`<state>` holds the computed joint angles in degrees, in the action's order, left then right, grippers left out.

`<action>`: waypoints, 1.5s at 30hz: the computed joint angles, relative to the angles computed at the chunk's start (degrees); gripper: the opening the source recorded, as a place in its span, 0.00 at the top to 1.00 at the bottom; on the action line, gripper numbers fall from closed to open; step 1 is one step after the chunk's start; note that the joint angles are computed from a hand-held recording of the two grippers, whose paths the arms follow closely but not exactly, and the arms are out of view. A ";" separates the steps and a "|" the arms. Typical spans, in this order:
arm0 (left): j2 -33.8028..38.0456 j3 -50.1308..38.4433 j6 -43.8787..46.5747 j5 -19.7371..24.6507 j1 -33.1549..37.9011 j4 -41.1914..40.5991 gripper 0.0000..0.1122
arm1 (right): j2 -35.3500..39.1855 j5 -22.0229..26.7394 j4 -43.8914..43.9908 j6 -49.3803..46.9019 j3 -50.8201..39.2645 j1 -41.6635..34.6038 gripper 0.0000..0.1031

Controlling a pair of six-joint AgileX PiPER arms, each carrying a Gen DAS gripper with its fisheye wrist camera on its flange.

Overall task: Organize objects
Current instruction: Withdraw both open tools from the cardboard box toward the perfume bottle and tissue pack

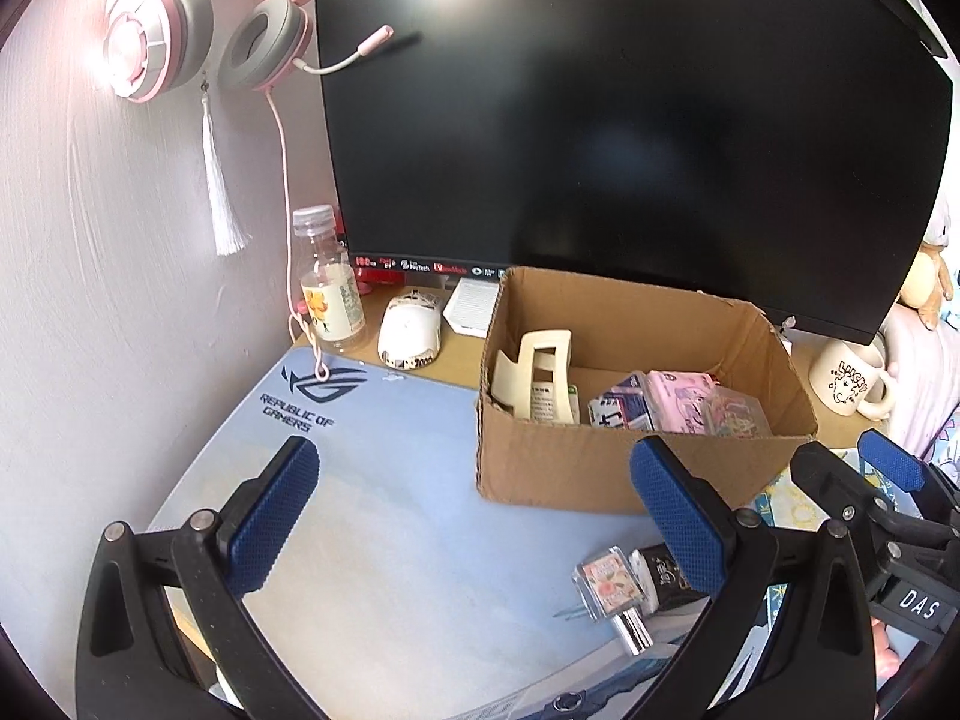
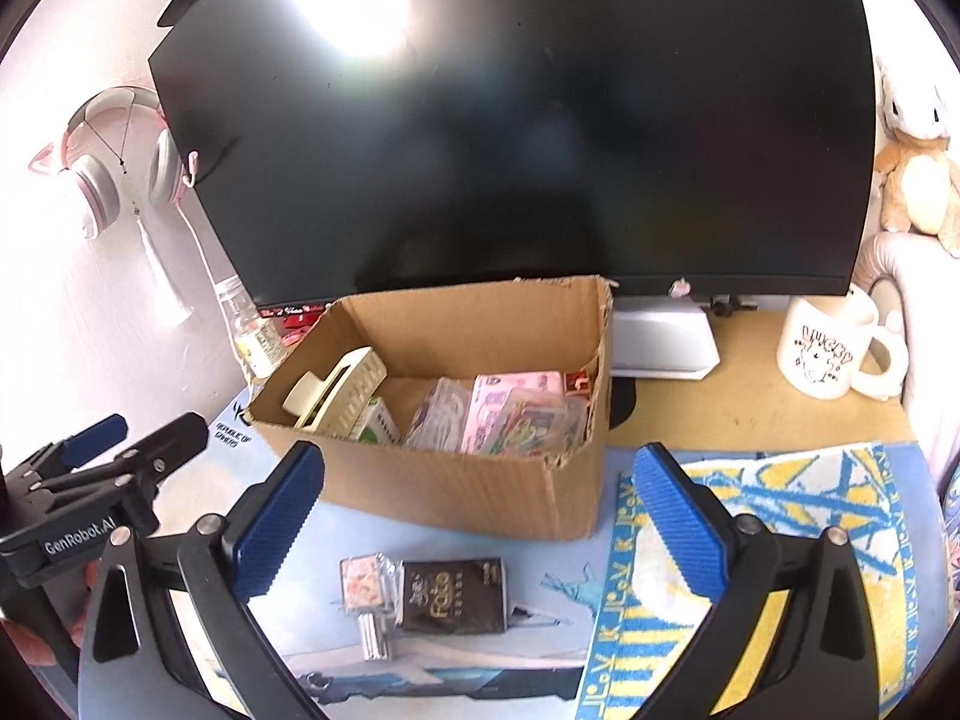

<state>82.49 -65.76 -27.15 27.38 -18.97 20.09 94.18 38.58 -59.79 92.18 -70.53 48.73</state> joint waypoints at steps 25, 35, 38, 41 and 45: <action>0.62 8.09 -8.60 -1.07 -3.49 7.16 0.08 | 2.71 -3.32 10.92 -8.45 1.41 -1.18 0.00; 2.34 7.27 -2.30 -0.95 -2.29 1.10 0.08 | 3.51 -10.14 18.20 -11.67 2.98 -4.43 0.00; 3.84 6.51 -0.30 -0.97 -2.14 -1.16 0.08 | 3.68 -10.77 19.03 -12.13 3.22 -4.90 0.00; 5.56 5.78 1.44 -1.32 -1.70 -3.82 0.08 | 3.89 -11.80 19.47 -12.32 3.71 -5.14 0.00; 8.32 4.33 5.56 -1.12 -0.26 -9.50 0.08 | 5.23 -10.87 19.46 -13.46 2.96 -4.42 0.00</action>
<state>90.80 -61.43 -21.58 26.26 -19.22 10.59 99.41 27.71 -40.33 78.72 -67.57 44.31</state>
